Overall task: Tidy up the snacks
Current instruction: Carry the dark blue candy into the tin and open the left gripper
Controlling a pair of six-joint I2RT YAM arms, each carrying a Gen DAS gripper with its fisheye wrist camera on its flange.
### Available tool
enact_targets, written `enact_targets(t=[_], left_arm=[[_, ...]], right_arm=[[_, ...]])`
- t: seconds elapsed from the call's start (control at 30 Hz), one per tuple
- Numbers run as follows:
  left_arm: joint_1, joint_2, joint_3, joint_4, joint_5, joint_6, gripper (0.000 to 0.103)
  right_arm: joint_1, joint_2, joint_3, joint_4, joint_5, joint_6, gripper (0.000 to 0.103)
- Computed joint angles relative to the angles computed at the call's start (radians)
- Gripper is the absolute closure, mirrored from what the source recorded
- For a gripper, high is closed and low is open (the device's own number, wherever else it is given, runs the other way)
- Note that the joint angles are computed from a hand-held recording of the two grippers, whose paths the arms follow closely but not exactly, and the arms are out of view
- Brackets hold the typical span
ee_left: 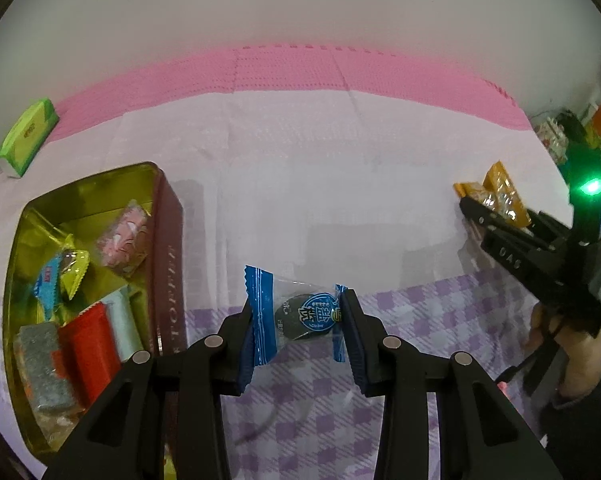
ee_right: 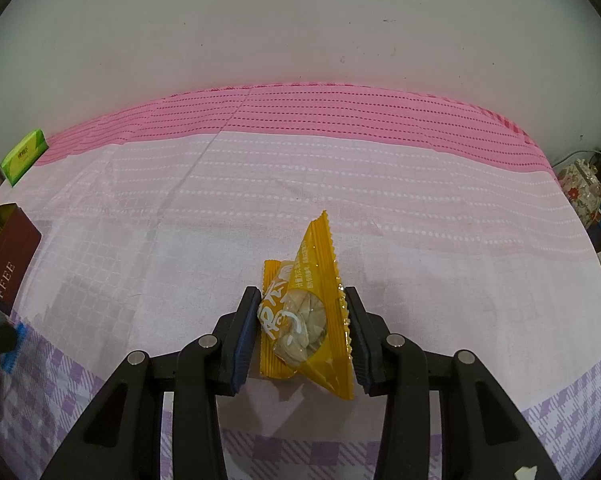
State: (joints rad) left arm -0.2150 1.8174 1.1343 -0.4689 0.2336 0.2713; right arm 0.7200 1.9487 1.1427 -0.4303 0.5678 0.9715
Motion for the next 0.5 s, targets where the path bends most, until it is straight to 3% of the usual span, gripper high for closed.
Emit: enact_targets(t=[0.5], left_arm=[[0.100,-0.094,0.007,-0.061,0.040,0.019,0.064]], right_arm=[[0.001,0.002,0.001,0.000,0.001,0.001,0.064]])
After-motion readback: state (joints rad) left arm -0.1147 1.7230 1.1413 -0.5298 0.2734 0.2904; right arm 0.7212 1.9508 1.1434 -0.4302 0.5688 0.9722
